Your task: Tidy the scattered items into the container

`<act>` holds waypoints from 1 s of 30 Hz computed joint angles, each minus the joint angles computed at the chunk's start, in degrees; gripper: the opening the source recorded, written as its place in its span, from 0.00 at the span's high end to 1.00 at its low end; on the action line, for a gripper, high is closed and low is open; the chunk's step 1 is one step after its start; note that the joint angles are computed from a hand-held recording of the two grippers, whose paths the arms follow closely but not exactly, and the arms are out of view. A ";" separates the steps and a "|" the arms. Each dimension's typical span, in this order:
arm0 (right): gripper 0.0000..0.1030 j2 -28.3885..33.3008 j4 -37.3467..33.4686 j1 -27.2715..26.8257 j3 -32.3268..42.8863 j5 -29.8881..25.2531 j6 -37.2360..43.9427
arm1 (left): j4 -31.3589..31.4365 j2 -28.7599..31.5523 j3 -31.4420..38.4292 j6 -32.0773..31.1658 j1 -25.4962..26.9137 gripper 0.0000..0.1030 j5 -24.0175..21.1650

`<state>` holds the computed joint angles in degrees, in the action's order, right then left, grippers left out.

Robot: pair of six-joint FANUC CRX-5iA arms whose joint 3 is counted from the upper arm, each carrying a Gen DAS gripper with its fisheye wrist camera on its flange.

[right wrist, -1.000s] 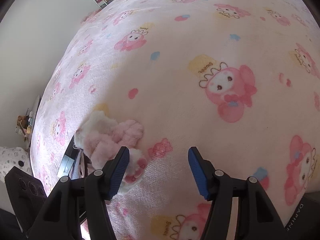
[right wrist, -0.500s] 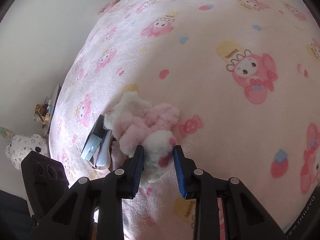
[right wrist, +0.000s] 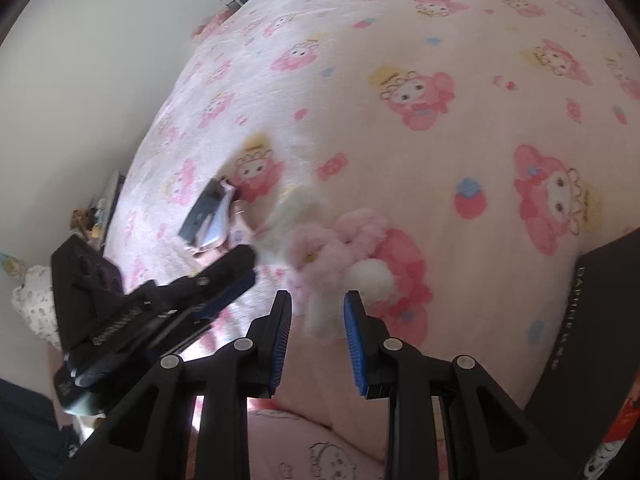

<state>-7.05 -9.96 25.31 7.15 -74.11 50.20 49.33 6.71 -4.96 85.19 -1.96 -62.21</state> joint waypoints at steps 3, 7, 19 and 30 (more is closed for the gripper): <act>0.59 0.19 3.56 -0.79 -2.15 1.79 -5.32 | -6.91 2.19 4.35 5.74 -0.16 0.50 -2.97; 0.54 3.58 2.17 -3.40 -1.28 1.96 -5.95 | -10.99 4.83 8.37 7.24 -1.06 0.46 -6.31; 0.71 3.17 -14.69 -6.65 0.06 0.50 4.66 | 2.54 6.48 4.64 -5.17 -1.83 0.48 -6.93; 0.70 -0.06 -10.19 -4.39 -2.84 5.28 -1.32 | -9.20 0.13 5.52 2.64 1.84 0.48 -4.90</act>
